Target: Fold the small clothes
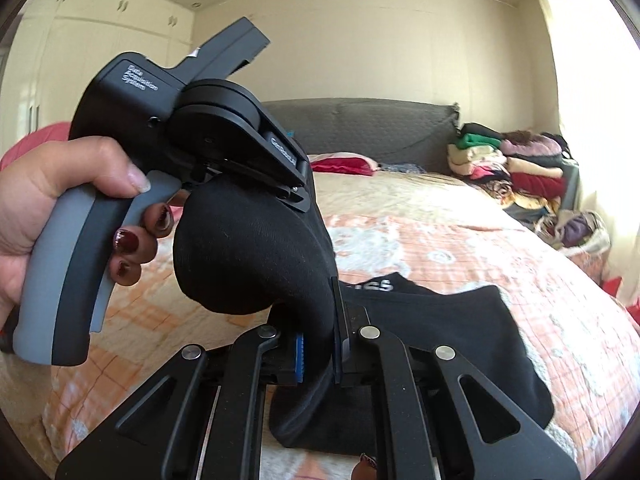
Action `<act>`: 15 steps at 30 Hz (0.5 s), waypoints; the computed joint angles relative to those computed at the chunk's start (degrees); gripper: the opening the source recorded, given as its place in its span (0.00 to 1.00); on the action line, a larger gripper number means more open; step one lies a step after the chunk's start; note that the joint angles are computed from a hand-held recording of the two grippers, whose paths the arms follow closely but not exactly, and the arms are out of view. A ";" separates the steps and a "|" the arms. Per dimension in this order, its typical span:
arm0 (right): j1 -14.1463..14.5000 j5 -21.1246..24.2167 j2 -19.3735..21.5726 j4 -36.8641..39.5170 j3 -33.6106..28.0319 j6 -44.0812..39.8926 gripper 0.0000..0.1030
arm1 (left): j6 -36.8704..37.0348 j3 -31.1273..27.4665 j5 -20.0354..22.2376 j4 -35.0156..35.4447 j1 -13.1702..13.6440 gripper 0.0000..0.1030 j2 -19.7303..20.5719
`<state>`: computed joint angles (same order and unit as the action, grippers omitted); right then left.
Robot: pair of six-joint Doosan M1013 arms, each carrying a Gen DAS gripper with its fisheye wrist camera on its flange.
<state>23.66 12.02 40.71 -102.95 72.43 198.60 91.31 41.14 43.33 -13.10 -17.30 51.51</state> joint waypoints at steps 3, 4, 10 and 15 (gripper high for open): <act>-0.38 0.88 -0.55 -1.55 1.08 3.52 0.08 | 0.34 -1.17 0.52 -0.41 -0.77 0.15 0.63; -0.57 1.06 -0.83 -1.90 1.64 4.90 0.08 | 0.32 -1.57 0.81 -0.50 -0.93 0.15 0.88; -1.34 1.54 -1.34 0.10 3.16 5.91 0.08 | 0.70 -4.00 2.52 -1.06 -2.12 0.15 2.47; -1.73 1.49 -1.63 4.40 4.10 4.34 0.08 | 0.40 -6.78 4.59 -1.28 -3.03 0.15 4.36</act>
